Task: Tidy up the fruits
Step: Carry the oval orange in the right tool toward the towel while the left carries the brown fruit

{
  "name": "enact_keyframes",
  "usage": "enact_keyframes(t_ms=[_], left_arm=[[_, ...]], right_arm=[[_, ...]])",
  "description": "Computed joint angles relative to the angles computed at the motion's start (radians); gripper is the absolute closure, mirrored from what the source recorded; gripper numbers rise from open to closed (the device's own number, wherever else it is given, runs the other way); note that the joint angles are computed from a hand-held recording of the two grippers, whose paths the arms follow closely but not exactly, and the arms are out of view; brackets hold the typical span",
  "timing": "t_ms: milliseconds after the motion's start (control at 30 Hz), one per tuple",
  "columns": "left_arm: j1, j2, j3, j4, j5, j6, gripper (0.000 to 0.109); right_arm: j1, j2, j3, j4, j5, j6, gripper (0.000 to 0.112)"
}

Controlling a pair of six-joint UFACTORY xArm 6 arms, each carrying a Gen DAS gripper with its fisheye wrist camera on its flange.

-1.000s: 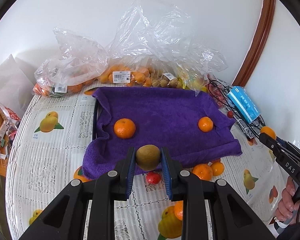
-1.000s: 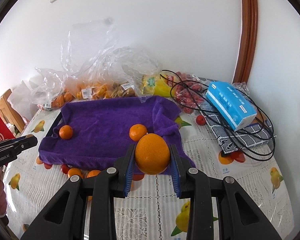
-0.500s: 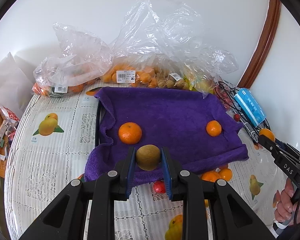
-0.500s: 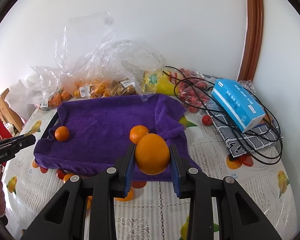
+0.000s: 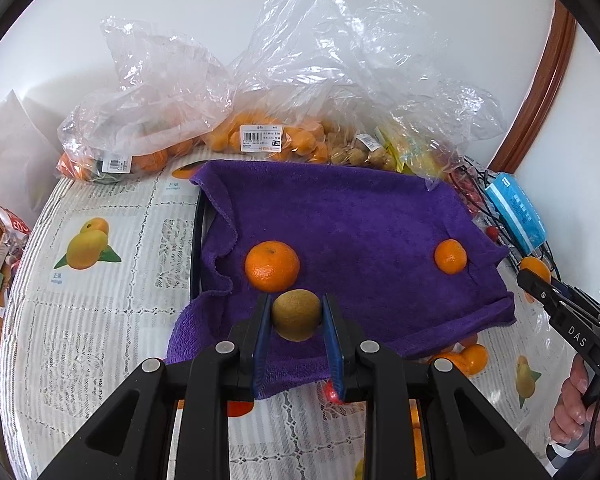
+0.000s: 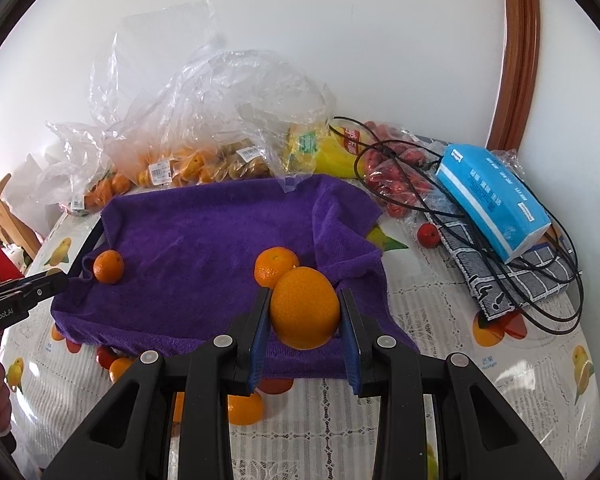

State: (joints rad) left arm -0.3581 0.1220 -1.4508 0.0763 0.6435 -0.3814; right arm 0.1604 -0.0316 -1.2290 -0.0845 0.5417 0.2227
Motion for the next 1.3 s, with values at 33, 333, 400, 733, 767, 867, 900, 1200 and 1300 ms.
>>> enact_keyframes(t_ms=[33,333,400,733,767,867,900,1200,1300], left_arm=[[0.002,0.006,-0.004,-0.006,0.0,0.003,0.085],[0.01,0.056,-0.032,-0.039,-0.006,0.019,0.085],[0.012,0.065,-0.038,-0.047,-0.006,0.021,0.085],[0.017,0.108,-0.069,-0.049,0.008,0.01,0.085],[0.017,0.111,-0.071,-0.047,0.01,0.009,0.085],[0.016,0.122,-0.082,-0.048,0.018,0.008,0.085],[0.016,0.128,-0.088,-0.048,0.022,0.009,0.085],[0.012,0.148,-0.106,-0.027,0.032,0.004,0.084],[0.011,0.147,-0.102,-0.023,0.024,0.003,0.084]], right_arm=[[0.001,0.008,-0.004,-0.001,-0.001,-0.001,0.08],[0.005,0.067,-0.025,0.015,-0.015,-0.024,0.08],[0.006,0.082,-0.032,0.02,-0.016,-0.029,0.08],[0.01,0.128,-0.047,0.034,-0.026,-0.045,0.08],[0.01,0.133,-0.05,0.035,-0.025,-0.047,0.08],[0.009,0.145,-0.058,0.036,-0.02,-0.051,0.08],[0.009,0.149,-0.061,0.037,-0.018,-0.054,0.08],[0.007,0.171,-0.073,0.041,-0.007,-0.06,0.08],[0.007,0.172,-0.072,0.036,-0.009,-0.058,0.08]])
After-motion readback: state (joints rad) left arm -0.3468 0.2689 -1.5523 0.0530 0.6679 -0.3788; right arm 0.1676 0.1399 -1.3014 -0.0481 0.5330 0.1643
